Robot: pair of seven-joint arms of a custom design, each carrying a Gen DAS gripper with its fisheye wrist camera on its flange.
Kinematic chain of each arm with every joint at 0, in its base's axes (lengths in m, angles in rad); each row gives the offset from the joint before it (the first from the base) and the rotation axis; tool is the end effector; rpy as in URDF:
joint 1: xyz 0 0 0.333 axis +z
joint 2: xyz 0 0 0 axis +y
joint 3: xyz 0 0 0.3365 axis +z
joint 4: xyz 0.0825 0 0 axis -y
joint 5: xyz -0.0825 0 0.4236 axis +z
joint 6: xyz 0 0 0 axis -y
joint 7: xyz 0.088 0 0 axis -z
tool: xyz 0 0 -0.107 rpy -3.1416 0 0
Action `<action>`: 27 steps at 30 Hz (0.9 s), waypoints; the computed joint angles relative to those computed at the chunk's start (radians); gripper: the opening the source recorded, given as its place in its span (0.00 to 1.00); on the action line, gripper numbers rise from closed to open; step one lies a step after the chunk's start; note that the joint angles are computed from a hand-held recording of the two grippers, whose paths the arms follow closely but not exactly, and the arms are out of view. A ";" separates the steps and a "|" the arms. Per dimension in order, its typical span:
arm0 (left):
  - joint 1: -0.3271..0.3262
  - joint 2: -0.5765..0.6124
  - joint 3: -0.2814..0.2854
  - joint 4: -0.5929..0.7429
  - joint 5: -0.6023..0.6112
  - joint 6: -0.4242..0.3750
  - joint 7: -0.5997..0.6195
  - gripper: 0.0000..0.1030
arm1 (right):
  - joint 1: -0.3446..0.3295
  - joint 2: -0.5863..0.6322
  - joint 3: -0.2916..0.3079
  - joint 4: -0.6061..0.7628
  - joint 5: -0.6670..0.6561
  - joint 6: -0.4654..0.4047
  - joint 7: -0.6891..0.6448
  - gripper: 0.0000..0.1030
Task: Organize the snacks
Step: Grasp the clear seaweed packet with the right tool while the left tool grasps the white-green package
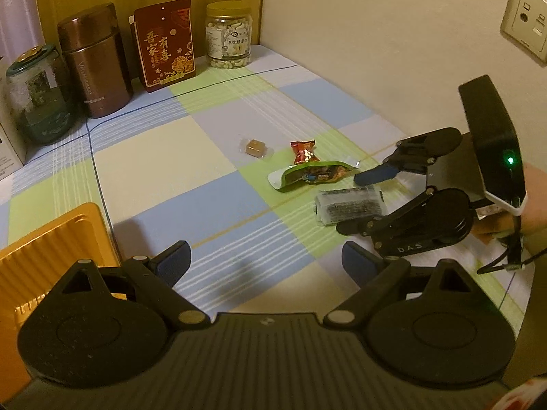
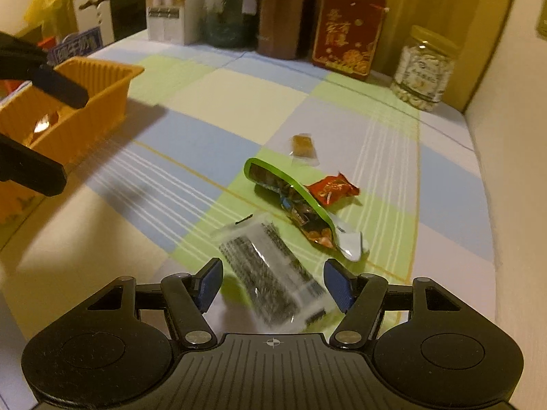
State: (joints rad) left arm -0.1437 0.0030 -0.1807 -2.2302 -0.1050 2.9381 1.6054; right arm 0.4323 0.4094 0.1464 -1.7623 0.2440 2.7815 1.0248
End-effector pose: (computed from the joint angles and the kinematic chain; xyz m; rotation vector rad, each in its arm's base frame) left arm 0.5751 -0.1862 0.4491 -1.6088 2.1009 -0.8266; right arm 0.6306 0.3838 0.4011 -2.3957 0.8450 -0.3595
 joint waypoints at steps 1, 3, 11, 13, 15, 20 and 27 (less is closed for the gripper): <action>0.000 0.005 0.000 0.006 -0.006 -0.002 0.007 0.91 | 0.003 0.010 -0.003 0.016 -0.006 -0.016 0.002 0.55; 0.002 0.015 -0.002 0.016 -0.019 -0.003 0.029 0.91 | 0.004 0.017 -0.005 0.028 -0.009 -0.028 0.006 0.47; 0.027 0.095 -0.039 0.096 -0.056 0.011 0.150 0.89 | 0.039 -0.056 -0.050 -0.067 -0.017 -0.002 0.200 0.38; 0.037 0.128 -0.056 0.128 -0.056 0.011 0.185 0.83 | 0.048 -0.082 -0.069 -0.103 -0.032 0.013 0.295 0.38; 0.038 0.165 -0.063 0.166 -0.019 -0.001 0.192 0.76 | 0.050 -0.110 -0.081 -0.144 -0.040 0.039 0.388 0.38; 0.052 0.265 -0.097 0.262 0.063 -0.016 0.245 0.69 | 0.071 -0.162 -0.125 -0.224 -0.165 0.099 0.571 0.38; 0.029 0.362 -0.082 0.373 0.164 -0.047 0.214 0.60 | 0.043 -0.206 -0.119 -0.287 -0.239 0.136 0.700 0.38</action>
